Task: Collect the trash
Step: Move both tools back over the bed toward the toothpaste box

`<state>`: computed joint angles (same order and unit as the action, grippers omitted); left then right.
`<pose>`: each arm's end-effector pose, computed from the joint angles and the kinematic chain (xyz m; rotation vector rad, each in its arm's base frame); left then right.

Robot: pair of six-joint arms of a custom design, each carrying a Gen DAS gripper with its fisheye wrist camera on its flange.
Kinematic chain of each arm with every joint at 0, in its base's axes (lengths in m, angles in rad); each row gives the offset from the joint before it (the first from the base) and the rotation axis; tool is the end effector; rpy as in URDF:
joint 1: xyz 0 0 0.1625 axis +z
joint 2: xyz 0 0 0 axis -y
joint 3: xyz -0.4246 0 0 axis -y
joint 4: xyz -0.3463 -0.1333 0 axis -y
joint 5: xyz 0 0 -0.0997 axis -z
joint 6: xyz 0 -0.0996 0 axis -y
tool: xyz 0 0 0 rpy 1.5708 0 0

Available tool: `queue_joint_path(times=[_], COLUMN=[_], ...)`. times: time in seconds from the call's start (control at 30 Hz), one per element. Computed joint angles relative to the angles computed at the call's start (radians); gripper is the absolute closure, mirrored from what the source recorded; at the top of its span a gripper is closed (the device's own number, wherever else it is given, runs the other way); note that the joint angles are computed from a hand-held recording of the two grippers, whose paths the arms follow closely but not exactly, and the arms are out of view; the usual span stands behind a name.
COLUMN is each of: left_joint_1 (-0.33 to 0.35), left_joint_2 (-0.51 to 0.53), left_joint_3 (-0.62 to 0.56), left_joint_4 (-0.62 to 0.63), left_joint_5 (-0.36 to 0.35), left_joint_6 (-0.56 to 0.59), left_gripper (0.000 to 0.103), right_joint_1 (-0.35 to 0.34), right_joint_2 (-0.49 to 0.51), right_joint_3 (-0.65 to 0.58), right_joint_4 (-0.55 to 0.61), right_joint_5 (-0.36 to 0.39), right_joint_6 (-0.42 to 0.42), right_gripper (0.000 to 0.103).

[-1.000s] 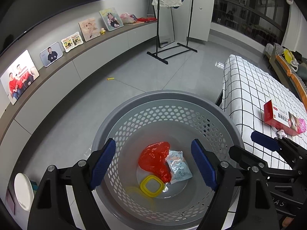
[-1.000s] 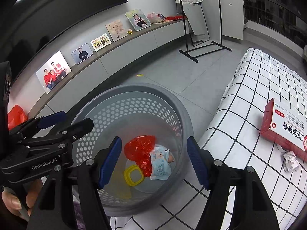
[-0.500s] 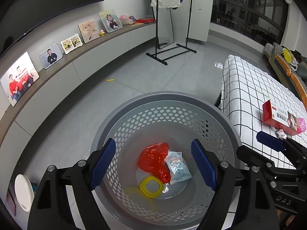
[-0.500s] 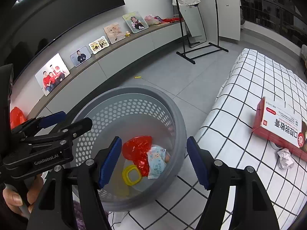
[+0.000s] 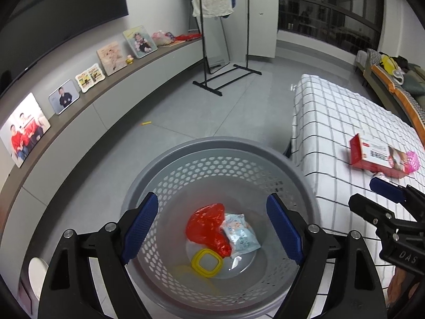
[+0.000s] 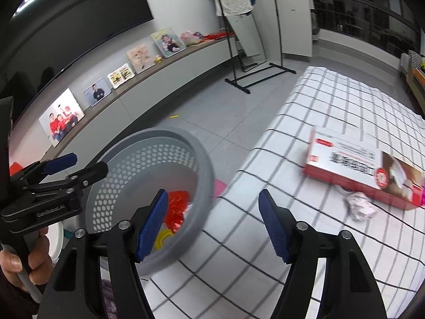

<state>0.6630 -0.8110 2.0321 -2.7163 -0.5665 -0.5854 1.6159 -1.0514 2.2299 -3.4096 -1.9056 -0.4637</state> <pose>-0.2654 -0.4830 0.0842 0.4057 2.2049 -0.7737 0.1221 -0.4746 0.1980 0.5045 -2.5335 0.7740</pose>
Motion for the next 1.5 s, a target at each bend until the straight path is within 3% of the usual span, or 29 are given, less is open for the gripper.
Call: queue_joint_path(times=[0.23,0.53,0.83,1.17,1.5], left_joint_1=[-0.043,-0.091,-0.108,-0.102,-0.085], left_joint_2=[0.044,0.161,0.289,0.426,0.471], left_joint_3=[-0.052,-0.146,-0.269,-0.424,-0.465], left_joint_4=[-0.049,-0.108,-0.121,-0.126,-0.139], left_joint_5=[-0.044,-0.136,-0.179,-0.214,-0.212], left_joint_6=[0.049,0.089,0.15,0.252,0.296], left_gripper=[0.019,0.018,0.018,0.018,0.018], right_joint_1=[-0.054,-0.186,-0.319,-0.437,-0.474], right_joint_2=[-0.103,-0.266,-0.378,-0.402,-0.34], right_joint_3=[0.043,0.081,0.08,0.041,-0.039], right_joint_4=[-0.022,-0.012,0.012,0.004,0.016], right_joint_5=[0.005,0.047,0.068,0.059,0.029], right_joint_6=[0.002,0.017,0.043,0.07,0.111], right_gripper=[0.036,0.036,0.036,0.036,0.036])
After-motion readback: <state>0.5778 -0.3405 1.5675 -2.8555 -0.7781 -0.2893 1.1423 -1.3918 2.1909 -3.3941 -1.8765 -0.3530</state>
